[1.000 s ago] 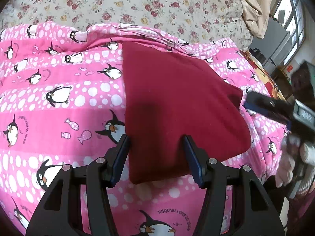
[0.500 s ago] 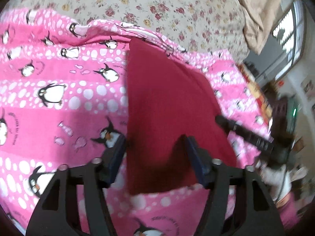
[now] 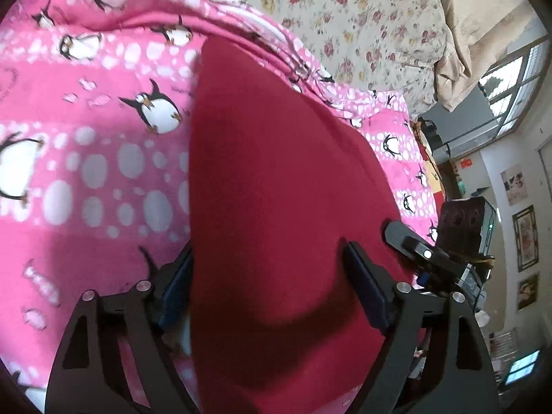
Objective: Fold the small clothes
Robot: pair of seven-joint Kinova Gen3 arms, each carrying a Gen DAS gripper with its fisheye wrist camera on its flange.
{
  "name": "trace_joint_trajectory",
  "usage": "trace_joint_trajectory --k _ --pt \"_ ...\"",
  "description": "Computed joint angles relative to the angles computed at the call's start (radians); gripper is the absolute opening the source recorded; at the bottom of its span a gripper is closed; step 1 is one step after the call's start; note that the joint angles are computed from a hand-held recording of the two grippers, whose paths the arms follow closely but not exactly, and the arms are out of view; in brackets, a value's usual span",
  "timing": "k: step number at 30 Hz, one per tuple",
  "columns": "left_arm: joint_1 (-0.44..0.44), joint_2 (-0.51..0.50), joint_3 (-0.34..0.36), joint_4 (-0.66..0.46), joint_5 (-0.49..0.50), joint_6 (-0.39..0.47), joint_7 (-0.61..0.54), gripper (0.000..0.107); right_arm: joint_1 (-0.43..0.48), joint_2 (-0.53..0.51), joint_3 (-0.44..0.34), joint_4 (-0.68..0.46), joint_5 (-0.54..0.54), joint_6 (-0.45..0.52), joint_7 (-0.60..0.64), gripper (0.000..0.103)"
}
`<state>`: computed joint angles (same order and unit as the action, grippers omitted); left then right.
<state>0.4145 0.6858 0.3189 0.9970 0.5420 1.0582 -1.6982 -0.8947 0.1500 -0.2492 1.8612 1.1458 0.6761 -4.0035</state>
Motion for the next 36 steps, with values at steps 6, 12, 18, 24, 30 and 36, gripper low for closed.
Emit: trace_joint_trajectory --k 6,12,18,24,30,36 --pt "0.03 -0.004 -0.016 -0.033 -0.049 0.025 -0.004 0.077 0.004 0.049 0.012 -0.057 -0.026 0.002 0.116 0.086" --pt "-0.007 -0.108 -0.004 0.071 -0.033 0.005 -0.049 0.063 -0.047 0.045 0.02 -0.13 -0.114 0.08 0.236 0.055" --pt "-0.091 -0.302 -0.011 0.28 0.03 0.005 -0.098 0.062 -0.096 0.035 -0.011 -0.19 -0.071 0.077 0.257 0.053" --pt "-0.047 -0.417 -0.077 0.449 -0.065 -0.033 -0.04 0.063 -0.067 0.123 -0.141 -0.276 -0.132 0.106 0.302 0.053" --pt "-0.003 -0.47 -0.085 0.542 -0.142 -0.162 0.035 0.074 -0.141 0.156 -0.167 -0.294 -0.107 0.255 0.196 0.057" --pt "0.068 -0.546 -0.096 0.596 -0.319 -0.274 0.188 0.074 -0.389 0.178 0.012 -0.446 -0.116 0.499 0.387 0.059"
